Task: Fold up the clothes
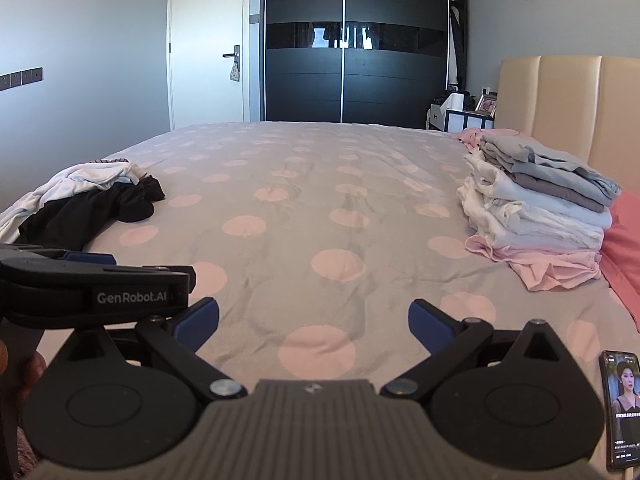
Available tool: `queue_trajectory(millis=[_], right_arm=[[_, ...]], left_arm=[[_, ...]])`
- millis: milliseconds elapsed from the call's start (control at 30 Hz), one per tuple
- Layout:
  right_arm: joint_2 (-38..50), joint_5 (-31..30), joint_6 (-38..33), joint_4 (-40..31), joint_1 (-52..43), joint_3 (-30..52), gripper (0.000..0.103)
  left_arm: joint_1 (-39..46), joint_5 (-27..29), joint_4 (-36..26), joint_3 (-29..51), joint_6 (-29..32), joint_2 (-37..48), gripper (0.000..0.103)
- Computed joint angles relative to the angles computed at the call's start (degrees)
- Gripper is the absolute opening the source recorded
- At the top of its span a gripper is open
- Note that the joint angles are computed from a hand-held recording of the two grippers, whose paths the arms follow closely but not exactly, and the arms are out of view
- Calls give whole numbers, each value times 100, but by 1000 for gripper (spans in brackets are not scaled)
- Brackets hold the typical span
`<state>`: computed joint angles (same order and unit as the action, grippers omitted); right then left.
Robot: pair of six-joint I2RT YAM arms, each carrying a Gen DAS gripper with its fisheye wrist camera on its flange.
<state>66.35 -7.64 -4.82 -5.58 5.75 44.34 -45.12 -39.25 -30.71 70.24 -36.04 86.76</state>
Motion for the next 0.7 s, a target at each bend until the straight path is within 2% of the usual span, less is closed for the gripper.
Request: queue_trajectory(millis=[700], right_arm=[[85, 44, 135, -35, 31, 17, 102]], left_arm=[[-24, -17, -231, 112, -120, 86, 75]])
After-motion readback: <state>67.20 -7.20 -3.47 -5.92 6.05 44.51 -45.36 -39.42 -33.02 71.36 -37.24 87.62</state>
